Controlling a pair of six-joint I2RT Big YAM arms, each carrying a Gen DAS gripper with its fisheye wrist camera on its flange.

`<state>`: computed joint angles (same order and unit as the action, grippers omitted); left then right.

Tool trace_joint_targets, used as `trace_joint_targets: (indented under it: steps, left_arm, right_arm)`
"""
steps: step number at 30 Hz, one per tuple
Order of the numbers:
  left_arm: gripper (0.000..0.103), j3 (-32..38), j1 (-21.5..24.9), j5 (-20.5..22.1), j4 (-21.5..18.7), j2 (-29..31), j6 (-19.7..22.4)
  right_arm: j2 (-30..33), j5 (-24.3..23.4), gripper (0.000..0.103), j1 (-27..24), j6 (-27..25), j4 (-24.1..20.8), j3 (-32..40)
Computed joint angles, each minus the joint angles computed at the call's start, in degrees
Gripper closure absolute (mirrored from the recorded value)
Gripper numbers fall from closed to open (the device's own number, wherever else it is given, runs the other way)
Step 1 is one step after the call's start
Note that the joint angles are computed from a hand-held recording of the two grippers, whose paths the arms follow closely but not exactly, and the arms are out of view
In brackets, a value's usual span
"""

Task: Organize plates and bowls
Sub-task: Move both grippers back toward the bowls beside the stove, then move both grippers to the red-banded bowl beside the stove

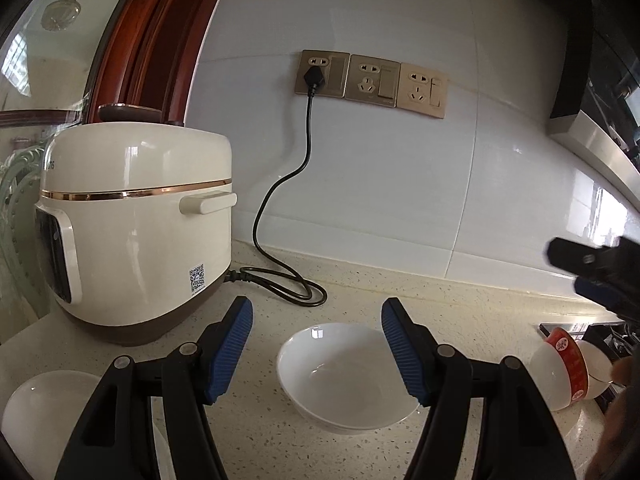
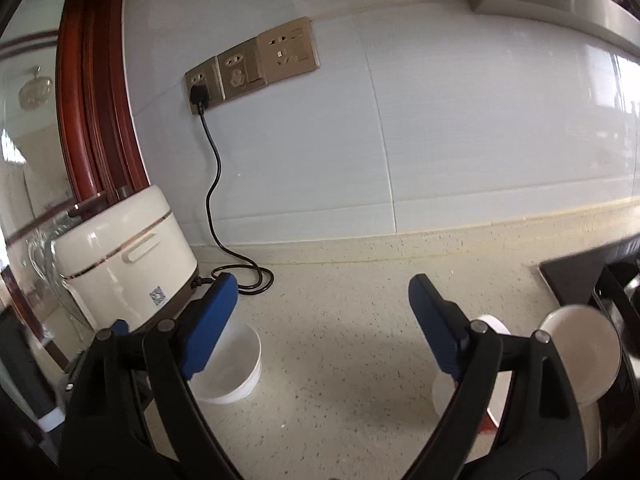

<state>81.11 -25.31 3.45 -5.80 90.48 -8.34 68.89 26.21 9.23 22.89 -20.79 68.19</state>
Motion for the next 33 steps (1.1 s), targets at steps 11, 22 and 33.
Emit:
trace_joint_targets:
  steps: [11, 22, 33]
  left_arm:
    - [0.035, -0.4, -0.6, 0.7, 0.2, 0.0, 2.6]
    - [0.035, 9.5, -3.3, 15.2, -18.2, 0.5, 7.4]
    - [0.035, 35.5, -10.9, 22.9, -51.7, 12.4, 7.5]
  right_arm:
    - [-13.1, -1.5, 0.013, -2.1, 22.3, 1.6, -13.8]
    - [-22.2, -3.2, 0.013, -4.5, 39.7, -3.2, -22.4]
    - [-22.4, -11.2, 0.018, -10.2, 47.6, -1.6, -23.8]
